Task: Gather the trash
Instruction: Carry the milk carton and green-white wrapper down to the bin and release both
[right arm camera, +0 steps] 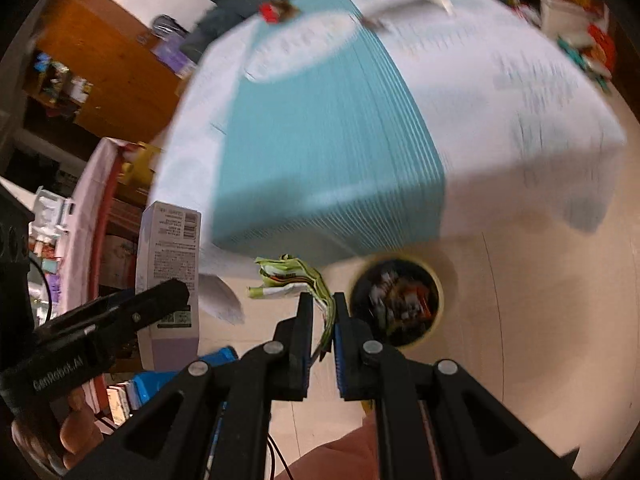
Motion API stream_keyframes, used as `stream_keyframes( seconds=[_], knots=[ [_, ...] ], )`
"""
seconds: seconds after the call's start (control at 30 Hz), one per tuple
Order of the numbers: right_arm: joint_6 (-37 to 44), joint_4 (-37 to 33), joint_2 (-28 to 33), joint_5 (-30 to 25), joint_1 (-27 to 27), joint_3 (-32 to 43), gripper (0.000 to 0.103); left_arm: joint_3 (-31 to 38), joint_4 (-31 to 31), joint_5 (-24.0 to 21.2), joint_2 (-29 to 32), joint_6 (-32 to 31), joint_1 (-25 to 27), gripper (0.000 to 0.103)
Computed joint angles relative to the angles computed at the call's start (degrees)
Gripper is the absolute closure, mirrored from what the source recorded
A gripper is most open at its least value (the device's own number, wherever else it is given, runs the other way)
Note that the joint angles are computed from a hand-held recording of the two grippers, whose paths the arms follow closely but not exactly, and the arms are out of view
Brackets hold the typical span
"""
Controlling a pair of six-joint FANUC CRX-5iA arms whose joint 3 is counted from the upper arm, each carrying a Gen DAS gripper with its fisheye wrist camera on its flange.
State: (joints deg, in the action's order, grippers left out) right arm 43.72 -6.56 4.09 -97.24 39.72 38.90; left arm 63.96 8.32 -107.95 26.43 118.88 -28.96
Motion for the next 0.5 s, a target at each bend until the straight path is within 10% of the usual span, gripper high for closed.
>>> stream_keyframes(
  seconds=[0.23, 0.5],
  knots=[
    [0.81, -2.38, -6.71, 11.31, -3.25, -22.66, 0.094, -26.42, -1.63, 14.96, -6.63, -0.44, -3.49, 0.069],
    [6.31, -6.88, -6.94, 24.51, -7.60, -38.39, 0.091, -39.62, -4.03, 27.93, -5.53, 0.36, -5.10, 0.065]
  ],
)
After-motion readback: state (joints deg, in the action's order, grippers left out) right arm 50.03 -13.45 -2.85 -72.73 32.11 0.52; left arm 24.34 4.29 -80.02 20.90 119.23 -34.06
